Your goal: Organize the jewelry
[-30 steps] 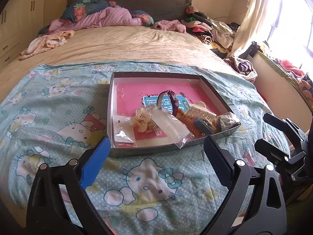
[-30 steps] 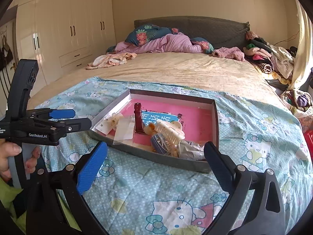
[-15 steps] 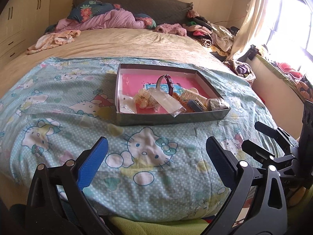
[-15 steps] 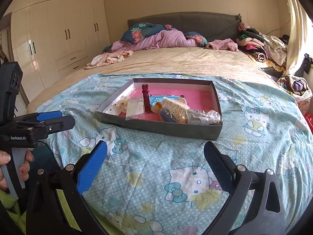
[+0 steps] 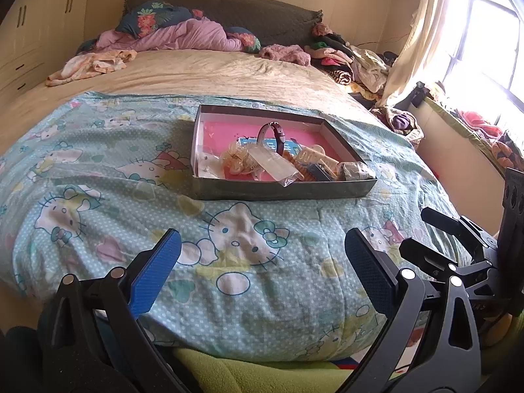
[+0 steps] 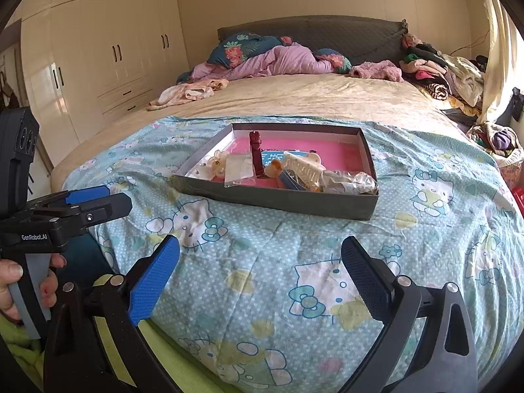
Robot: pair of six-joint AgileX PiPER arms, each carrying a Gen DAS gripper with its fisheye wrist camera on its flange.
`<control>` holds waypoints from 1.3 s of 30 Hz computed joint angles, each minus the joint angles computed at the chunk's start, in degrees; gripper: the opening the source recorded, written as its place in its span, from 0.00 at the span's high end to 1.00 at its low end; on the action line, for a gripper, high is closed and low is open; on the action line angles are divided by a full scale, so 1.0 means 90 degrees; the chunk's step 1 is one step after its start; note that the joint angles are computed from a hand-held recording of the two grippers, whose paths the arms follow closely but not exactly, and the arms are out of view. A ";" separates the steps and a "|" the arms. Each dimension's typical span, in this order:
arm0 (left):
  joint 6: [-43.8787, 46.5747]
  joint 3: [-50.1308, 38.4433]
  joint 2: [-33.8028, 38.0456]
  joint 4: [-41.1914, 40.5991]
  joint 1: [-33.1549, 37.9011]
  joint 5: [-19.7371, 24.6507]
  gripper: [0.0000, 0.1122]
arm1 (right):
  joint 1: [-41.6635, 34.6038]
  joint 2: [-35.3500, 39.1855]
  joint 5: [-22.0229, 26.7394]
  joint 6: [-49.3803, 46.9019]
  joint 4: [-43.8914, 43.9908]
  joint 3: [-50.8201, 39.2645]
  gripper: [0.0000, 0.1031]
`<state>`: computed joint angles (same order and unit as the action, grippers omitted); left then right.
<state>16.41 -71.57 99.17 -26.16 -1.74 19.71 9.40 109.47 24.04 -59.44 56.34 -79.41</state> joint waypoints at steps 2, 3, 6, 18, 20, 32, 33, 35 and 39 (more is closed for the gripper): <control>-0.0024 0.0002 -0.0007 0.0024 0.0003 -0.0005 0.17 | 0.0002 -0.0023 -0.0037 -0.0066 0.0078 0.0037 0.05; -0.0027 0.0027 -0.0020 0.0024 0.0000 -0.0026 0.17 | 0.0003 -0.0025 -0.0041 -0.0062 0.0074 0.0038 0.05; -0.0087 0.0054 -0.0074 0.0116 -0.0002 -0.0049 0.17 | 0.0003 -0.0032 -0.0046 -0.0070 0.0085 0.0041 0.05; -0.0246 0.0132 -0.0210 0.0357 -0.0112 -0.0054 0.17 | -0.0019 -0.0102 -0.0026 -0.0018 0.0080 0.0042 0.05; -0.0348 0.0113 -0.0216 0.0479 -0.0134 -0.0041 0.17 | -0.0027 -0.0107 -0.0011 -0.0046 0.0108 0.0048 0.05; -0.0372 0.0118 -0.0241 0.0516 -0.0176 -0.0036 0.17 | -0.0042 -0.0129 0.0034 -0.0095 0.0160 0.0081 0.05; -0.0421 0.0123 -0.0243 0.0559 -0.0183 -0.0041 0.17 | -0.0037 -0.0130 0.0034 -0.0073 0.0136 0.0080 0.05; -0.0448 0.0116 -0.0252 0.0580 -0.0187 -0.0029 0.17 | -0.0045 -0.0142 0.0042 -0.0089 0.0152 0.0096 0.05; -0.0255 0.0142 -0.0263 0.0381 -0.0161 -0.0020 0.17 | -0.0052 -0.0144 0.0070 -0.0046 0.0124 0.0096 0.05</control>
<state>14.12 -70.30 96.80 -22.74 -3.18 19.53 8.93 108.18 24.67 -59.85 57.45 -78.54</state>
